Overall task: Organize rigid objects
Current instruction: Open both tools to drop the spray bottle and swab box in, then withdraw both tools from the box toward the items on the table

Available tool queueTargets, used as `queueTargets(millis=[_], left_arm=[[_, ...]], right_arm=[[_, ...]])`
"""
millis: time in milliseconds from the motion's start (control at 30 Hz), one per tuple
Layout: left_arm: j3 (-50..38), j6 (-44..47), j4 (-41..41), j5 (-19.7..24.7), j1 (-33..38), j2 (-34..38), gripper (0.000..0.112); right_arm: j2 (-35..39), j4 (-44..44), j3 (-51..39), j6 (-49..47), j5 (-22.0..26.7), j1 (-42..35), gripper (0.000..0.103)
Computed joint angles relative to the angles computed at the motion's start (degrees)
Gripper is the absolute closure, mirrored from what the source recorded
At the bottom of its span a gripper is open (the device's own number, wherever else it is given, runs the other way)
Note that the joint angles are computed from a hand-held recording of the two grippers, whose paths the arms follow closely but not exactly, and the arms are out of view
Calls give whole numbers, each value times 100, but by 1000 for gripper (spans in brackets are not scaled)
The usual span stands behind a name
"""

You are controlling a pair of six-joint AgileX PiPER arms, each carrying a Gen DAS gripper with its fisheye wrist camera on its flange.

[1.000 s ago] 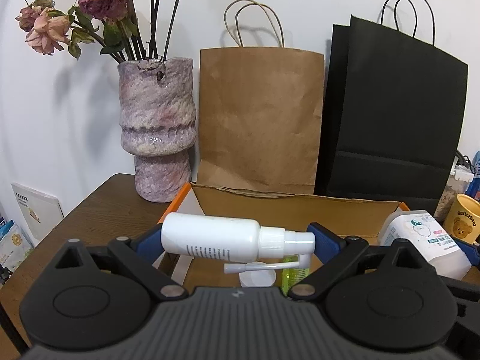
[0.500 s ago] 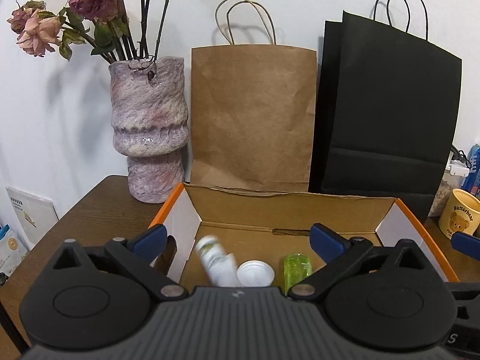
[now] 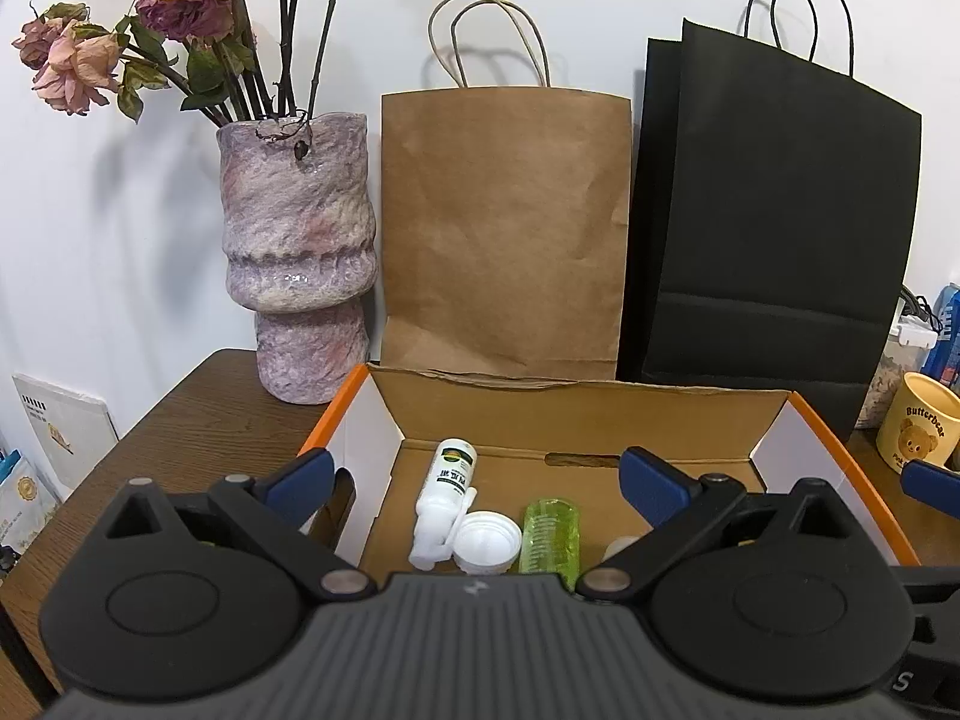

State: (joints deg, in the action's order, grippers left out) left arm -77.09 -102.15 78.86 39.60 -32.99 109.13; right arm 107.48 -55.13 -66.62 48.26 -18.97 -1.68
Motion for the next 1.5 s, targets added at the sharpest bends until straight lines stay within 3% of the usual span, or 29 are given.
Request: queueTargets(millis=[800,1500], left_arm=[[725,-214,124,209,-399,-608,9],[1912,-684,35,853,-1249,-1648,9]], right_arm=[[-658,127,879,-304,-431,-253,0],[-1963,-471,2386,-140,-1060,-765,0]])
